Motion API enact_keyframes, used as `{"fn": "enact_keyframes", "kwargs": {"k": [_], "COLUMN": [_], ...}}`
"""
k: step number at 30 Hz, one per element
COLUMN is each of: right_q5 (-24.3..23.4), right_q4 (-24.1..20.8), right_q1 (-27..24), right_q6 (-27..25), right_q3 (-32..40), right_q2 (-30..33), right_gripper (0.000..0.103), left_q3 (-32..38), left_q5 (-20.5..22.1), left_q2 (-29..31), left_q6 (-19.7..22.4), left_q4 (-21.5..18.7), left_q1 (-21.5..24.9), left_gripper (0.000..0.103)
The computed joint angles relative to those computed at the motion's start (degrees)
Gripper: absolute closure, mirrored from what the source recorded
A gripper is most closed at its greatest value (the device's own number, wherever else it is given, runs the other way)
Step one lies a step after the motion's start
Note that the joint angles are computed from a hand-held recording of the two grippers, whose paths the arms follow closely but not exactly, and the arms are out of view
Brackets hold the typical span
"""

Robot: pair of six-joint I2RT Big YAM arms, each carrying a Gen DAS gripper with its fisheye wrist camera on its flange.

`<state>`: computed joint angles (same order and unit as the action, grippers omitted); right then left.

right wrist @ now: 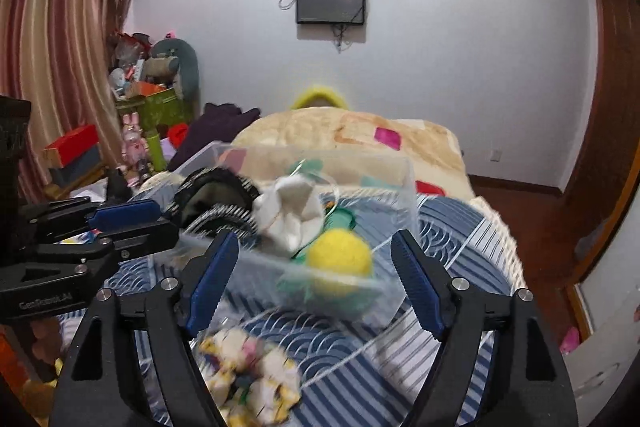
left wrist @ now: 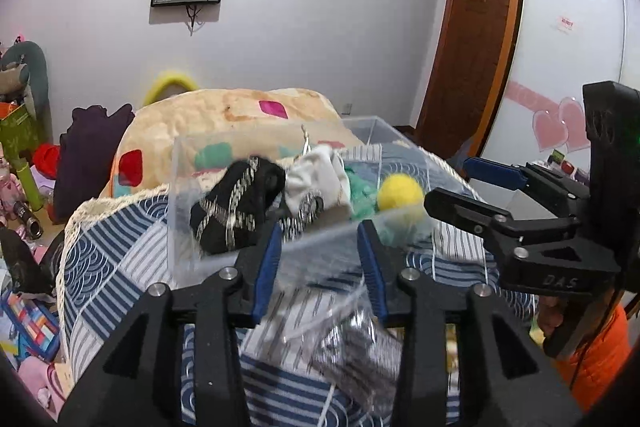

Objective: Organize soft objects
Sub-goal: 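Grasp the bagged silver glove with the left tool while the right tool grasps the floral scrunchie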

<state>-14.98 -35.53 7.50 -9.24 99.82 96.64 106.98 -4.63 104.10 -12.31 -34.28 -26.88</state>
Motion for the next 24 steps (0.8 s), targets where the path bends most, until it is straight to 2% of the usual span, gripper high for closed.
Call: {"fn": "enact_keyframes", "kwargs": {"k": [6,10,16,17,20,22,24], "right_q5": [-2.35,-3.73,-3.9,-3.78,-2.55,-2.59,-2.0], "right_q4": [-2.97,-5.25,-7.33,-7.45,-5.8,-5.37,-4.96], "right_q1": [0.16,0.25,0.66,0.66,0.45,0.1,-0.17], "right_q6": [-0.18,0.26,-0.89,-0.89,-0.75,-0.31,0.34], "right_q3": [-3.02,-4.81,-6.76,-7.06,-8.27,-8.63,-8.82], "right_q2": [-0.68,-0.74,-0.58,-0.55,-1.21,-1.59,-1.72], "right_gripper": [0.027,0.027,0.027,0.029,0.046,0.066,0.073], "left_q3": [-4.51,-6.24,-8.23,-8.39,-8.38,-7.84,-6.94], "left_q5": [-0.93,1.25,1.46,1.46,1.85,2.27,2.85], "left_q2": [-1.98,-2.27,-2.59,-2.58,-2.21,-1.55,-0.77], "left_q6": [0.83,-1.46,-3.91,-4.37,-5.04,-5.02,-5.21], "left_q4": [-0.38,-2.08,-2.89,-2.83,-2.91,-3.17,-3.73], "left_q1": [-1.4,-1.55,-2.06,-2.14,-2.43,-2.78,-3.04], "left_gripper": [0.051,0.051,0.046,0.044,0.042,0.04,0.04]}}
